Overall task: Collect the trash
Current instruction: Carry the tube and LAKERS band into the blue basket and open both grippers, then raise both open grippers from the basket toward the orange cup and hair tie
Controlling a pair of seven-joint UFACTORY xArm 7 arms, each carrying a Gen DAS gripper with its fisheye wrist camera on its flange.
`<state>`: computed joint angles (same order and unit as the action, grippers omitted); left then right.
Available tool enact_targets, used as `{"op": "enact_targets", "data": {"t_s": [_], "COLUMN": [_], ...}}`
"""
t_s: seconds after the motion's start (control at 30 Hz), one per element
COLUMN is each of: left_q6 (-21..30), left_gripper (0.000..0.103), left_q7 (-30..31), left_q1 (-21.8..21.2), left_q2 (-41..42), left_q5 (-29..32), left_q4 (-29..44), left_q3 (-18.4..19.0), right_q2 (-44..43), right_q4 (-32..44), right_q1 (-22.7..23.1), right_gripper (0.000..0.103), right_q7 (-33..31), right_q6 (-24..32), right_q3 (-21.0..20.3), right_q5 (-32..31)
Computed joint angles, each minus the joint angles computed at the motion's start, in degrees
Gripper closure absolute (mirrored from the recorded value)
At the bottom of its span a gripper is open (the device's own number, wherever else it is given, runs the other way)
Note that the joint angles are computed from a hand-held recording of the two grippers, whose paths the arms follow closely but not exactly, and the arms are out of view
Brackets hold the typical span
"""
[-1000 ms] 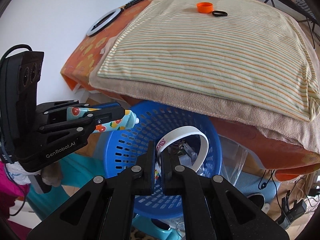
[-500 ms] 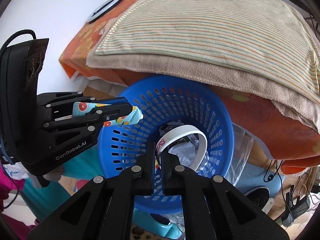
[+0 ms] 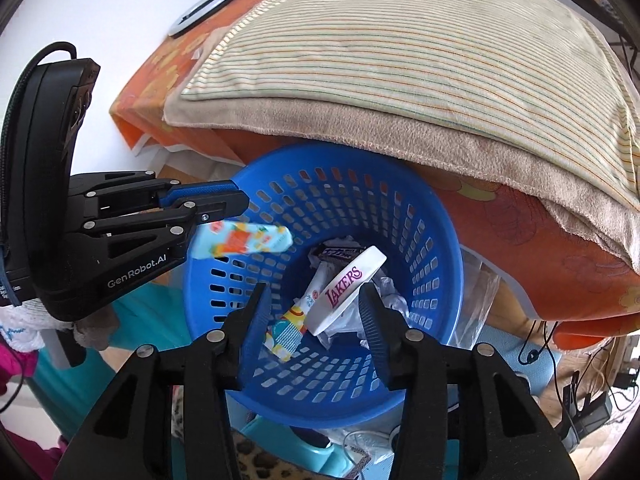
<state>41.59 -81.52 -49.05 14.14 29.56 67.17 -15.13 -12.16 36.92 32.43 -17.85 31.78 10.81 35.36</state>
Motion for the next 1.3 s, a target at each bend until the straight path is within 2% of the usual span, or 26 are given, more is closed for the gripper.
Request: {"op": "enact_targets", "data": {"t_s": [0.07, 0.1, 0.67, 0.93, 1.07, 1.2, 1.3], "left_q6": [-0.17, 0.21, 2.06, 4.19, 3.73, 3.92, 3.18], "left_gripper": [0.053, 0.051, 0.051, 0.051, 0.051, 0.051, 0.051], "left_q7": [-0.76, -1.26, -1.61, 2.28, 3.70, 6.16, 8.26], "left_q1": [-0.10, -0.26, 1.18, 3.52, 5.19, 6.59, 7.48], "left_q2": [-0.30, -0.33, -2.32, -3.03, -2.87, -1.21, 0.75], "left_q5": [0.48, 0.99, 1.93, 3.45, 3.98, 4.34, 4.11], "left_q4": [-0.32, -0.21, 0.41, 4.00, 5.84, 9.30, 12.44], "left_q3": [0.16, 0.25, -0.02, 0.67, 1.40, 2.51, 3.55], "right_q2": [-0.01, 0.01, -0.13, -0.97, 0.21, 2.75, 4.52], "right_q4": [-0.01, 0.00, 0.58, 1.82, 4.15, 7.75, 10.14], "right_q1": [-0.17, -0.22, -1.06, -2.04, -3.62, -6.11, -7.62], "right_gripper": [0.059, 0.059, 0.059, 0.059, 0.058, 0.047, 0.046], "right_q7": [0.39, 0.55, 4.00, 5.98, 6.96, 9.77, 11.06], "right_q6": [0.05, 0.10, -1.02, -3.52, -4.55, -5.90, -8.32], "right_q3": [-0.02, -0.05, 0.37, -0.36, -0.89, -0.94, -0.96], "right_q5": [-0.32, -0.36, -4.27, -8.24, -11.22, -15.19, -18.10]}}
